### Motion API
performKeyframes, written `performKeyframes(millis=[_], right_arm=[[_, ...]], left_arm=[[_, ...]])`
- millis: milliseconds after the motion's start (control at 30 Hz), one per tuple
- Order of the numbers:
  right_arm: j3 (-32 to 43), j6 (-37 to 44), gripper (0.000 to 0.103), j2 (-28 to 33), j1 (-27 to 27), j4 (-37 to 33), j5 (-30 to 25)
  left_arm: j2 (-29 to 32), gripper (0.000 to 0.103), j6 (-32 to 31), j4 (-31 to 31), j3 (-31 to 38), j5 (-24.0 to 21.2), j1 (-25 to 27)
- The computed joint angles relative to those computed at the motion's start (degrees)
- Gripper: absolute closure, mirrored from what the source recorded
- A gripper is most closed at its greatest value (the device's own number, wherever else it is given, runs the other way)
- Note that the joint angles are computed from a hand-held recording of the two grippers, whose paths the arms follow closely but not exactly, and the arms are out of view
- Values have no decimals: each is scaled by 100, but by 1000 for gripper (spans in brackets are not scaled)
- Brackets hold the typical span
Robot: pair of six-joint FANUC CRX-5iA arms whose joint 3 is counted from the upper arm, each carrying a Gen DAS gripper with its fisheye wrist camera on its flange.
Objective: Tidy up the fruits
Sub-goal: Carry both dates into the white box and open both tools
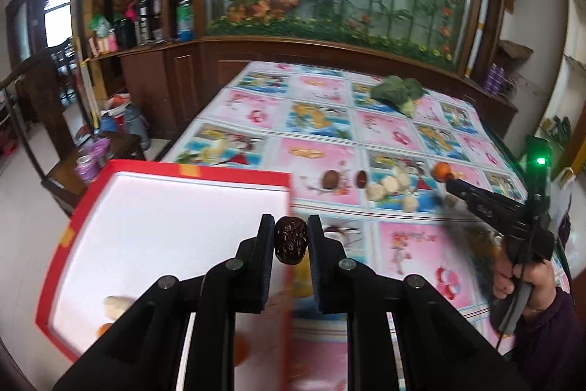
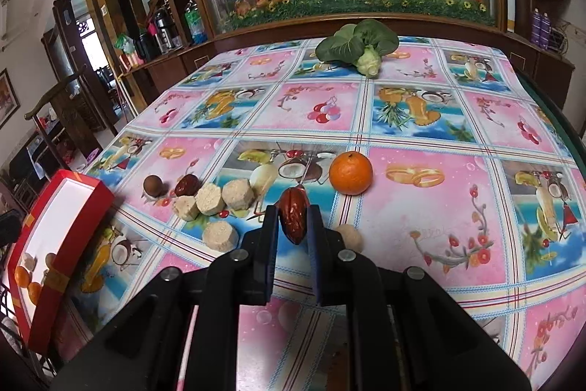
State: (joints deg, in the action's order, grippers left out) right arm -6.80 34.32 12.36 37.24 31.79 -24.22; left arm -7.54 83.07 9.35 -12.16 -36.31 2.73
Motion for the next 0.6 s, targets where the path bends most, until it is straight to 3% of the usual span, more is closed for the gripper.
performKeyframes(millis=[200,333,467,600], right_arm=[[-32,20,86,-140,496,10,245],[435,922,86,15,1045,-773,288],[1487,2499,86,422,1463,-2052,-382],[2343,3204,86,848,1648,-2634,-1063]], left_arm=[[-140,87,156,-212,-93,-34,497],[-144,87,181,-212,-169,-92,806],[-159,87,148,-210,-237,-132,1136],[-155,87,207,-309,-240,-151,1324]])
